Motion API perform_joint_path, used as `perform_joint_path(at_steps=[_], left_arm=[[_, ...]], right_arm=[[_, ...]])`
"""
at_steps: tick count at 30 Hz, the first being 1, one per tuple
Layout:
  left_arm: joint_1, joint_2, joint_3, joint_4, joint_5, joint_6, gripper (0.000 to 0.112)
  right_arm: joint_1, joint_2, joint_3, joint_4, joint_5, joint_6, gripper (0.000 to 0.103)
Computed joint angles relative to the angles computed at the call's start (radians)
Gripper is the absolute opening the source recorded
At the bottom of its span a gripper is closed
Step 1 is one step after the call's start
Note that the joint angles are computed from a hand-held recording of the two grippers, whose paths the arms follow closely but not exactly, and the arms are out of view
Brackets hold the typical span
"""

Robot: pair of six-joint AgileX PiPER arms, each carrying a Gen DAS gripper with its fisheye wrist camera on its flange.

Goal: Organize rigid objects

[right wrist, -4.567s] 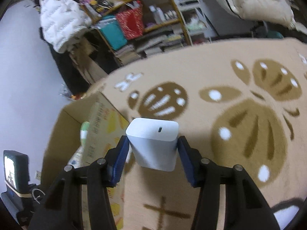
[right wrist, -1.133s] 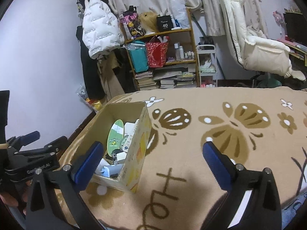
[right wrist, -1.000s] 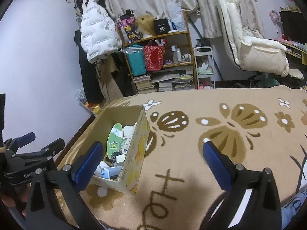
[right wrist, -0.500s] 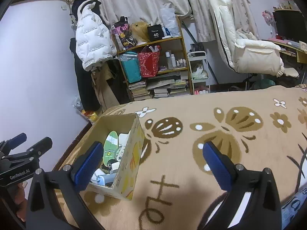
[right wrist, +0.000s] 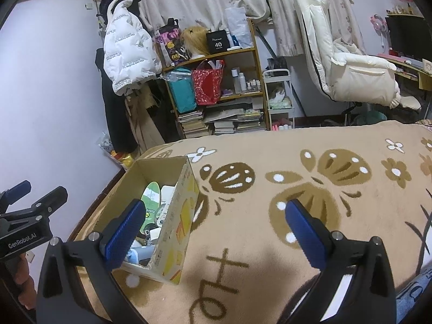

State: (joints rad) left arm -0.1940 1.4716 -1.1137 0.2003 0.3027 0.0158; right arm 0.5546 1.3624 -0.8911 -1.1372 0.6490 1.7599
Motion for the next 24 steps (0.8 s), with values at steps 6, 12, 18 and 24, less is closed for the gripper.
perform_joint_path(at_steps=[6, 12, 18, 24], left_arm=[[-0.028, 0.01, 0.005, 0.17, -0.003, -0.144, 0.102], [-0.038, 0.02, -0.001, 0.214, 0.007, -0.182, 0.102], [-0.051, 0.023, 0.007, 0.282, 0.004, -0.227, 0.102], [-0.061, 0.029, 0.008, 0.297, 0.015, -0.234, 0.102]], right_arm=[[-0.018, 0.008, 0.006, -0.005, -0.019, -0.002, 0.103], [-0.073, 0.016, 0.028, -0.001, -0.086, -0.013, 0.103], [-0.074, 0.02, 0.027, -0.008, -0.085, -0.009, 0.103], [-0.095, 0.026, 0.027, 0.004, -0.098, -0.036, 0.103]])
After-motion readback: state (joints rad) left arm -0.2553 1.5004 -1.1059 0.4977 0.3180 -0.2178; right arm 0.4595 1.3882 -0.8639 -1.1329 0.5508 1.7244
